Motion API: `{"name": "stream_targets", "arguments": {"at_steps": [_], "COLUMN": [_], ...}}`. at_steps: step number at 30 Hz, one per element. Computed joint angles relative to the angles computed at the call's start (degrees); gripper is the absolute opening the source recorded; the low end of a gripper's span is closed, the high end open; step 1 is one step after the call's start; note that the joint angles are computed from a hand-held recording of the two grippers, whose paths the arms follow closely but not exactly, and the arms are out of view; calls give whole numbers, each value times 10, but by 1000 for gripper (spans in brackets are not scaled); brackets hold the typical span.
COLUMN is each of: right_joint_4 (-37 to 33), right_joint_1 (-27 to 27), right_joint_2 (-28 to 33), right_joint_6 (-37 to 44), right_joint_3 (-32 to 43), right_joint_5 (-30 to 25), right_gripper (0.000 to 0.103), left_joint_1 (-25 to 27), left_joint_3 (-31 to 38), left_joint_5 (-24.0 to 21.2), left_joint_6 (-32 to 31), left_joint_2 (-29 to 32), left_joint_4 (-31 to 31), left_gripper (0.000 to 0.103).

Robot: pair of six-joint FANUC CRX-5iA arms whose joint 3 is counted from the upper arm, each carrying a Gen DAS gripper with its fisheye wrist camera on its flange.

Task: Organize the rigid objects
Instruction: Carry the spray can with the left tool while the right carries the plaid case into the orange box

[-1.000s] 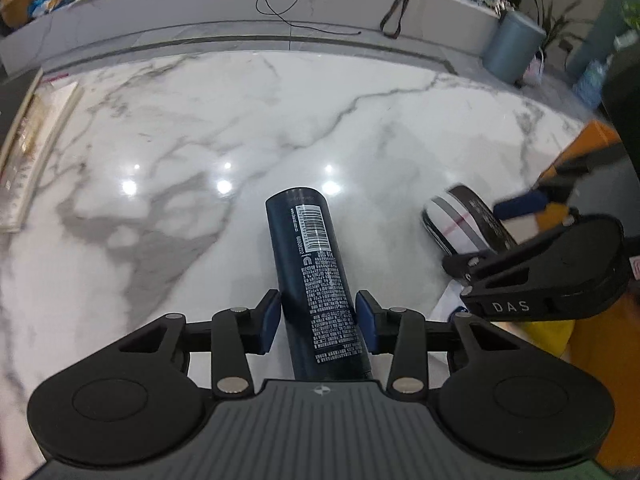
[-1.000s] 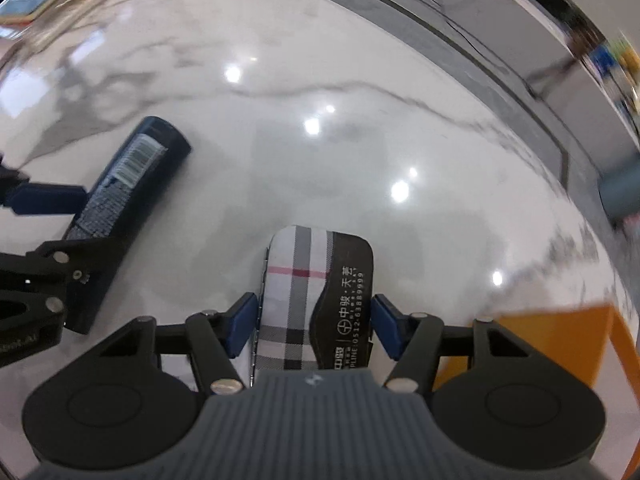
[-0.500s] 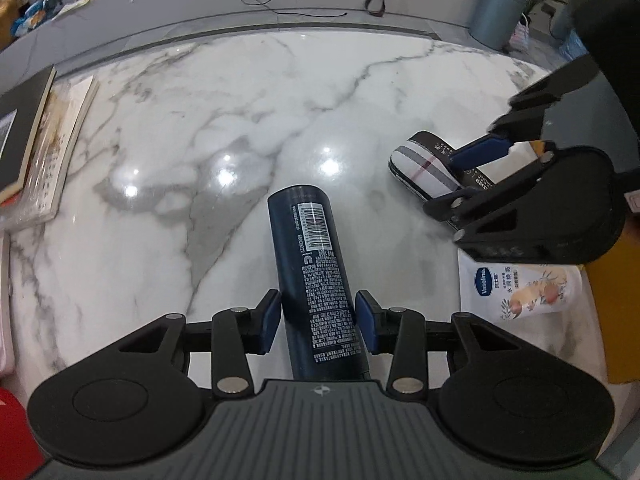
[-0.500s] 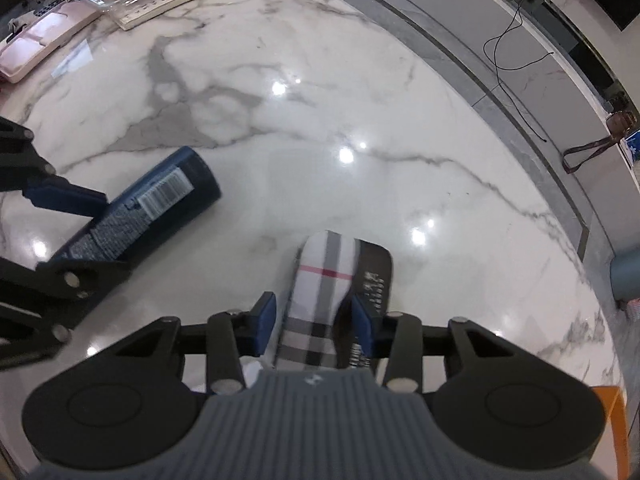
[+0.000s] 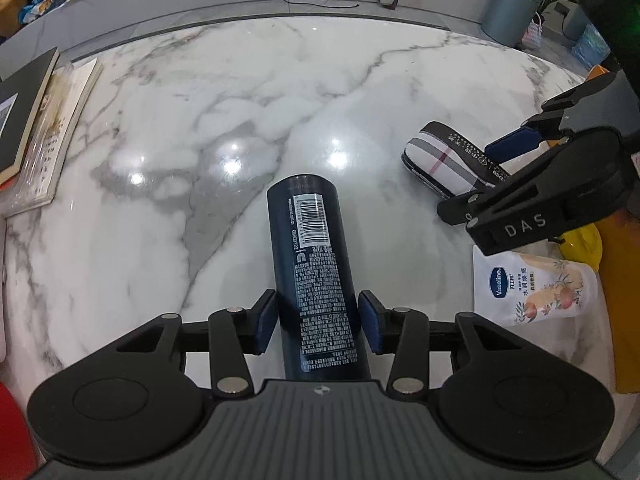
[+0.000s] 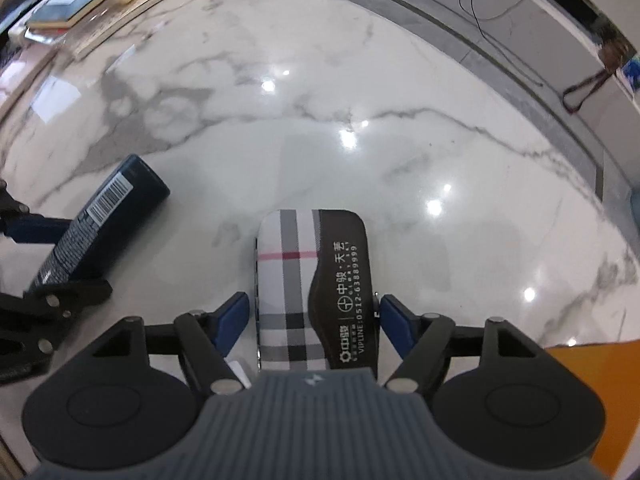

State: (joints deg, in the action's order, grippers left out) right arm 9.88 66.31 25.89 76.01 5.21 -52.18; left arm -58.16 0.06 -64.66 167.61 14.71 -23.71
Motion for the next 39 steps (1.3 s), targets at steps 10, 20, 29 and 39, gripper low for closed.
{"name": "stream_targets", "arguments": {"at_steps": [10, 20, 29, 39], "right_joint_4": [8, -38, -33, -7], "right_joint_1": [12, 27, 48, 61], "right_joint_2": [-32, -82, -140, -221], "right_joint_6": [-8, 18, -3, -30], "right_joint_3": [-41, -58, -117, -176], "right_joint_5": [25, 9, 6, 14], "right_gripper": [66, 66, 65, 65], "left_joint_1": [-6, -28, -64, -104], "left_joint_3": [0, 17, 50, 147], "left_joint_5": [-2, -19, -55, -133], "left_joint_6": [26, 42, 55, 33], "left_joint_2": [-2, -8, 0, 35], "left_joint_4": [-6, -10, -21, -48], "left_gripper": [47, 46, 45, 44]}}
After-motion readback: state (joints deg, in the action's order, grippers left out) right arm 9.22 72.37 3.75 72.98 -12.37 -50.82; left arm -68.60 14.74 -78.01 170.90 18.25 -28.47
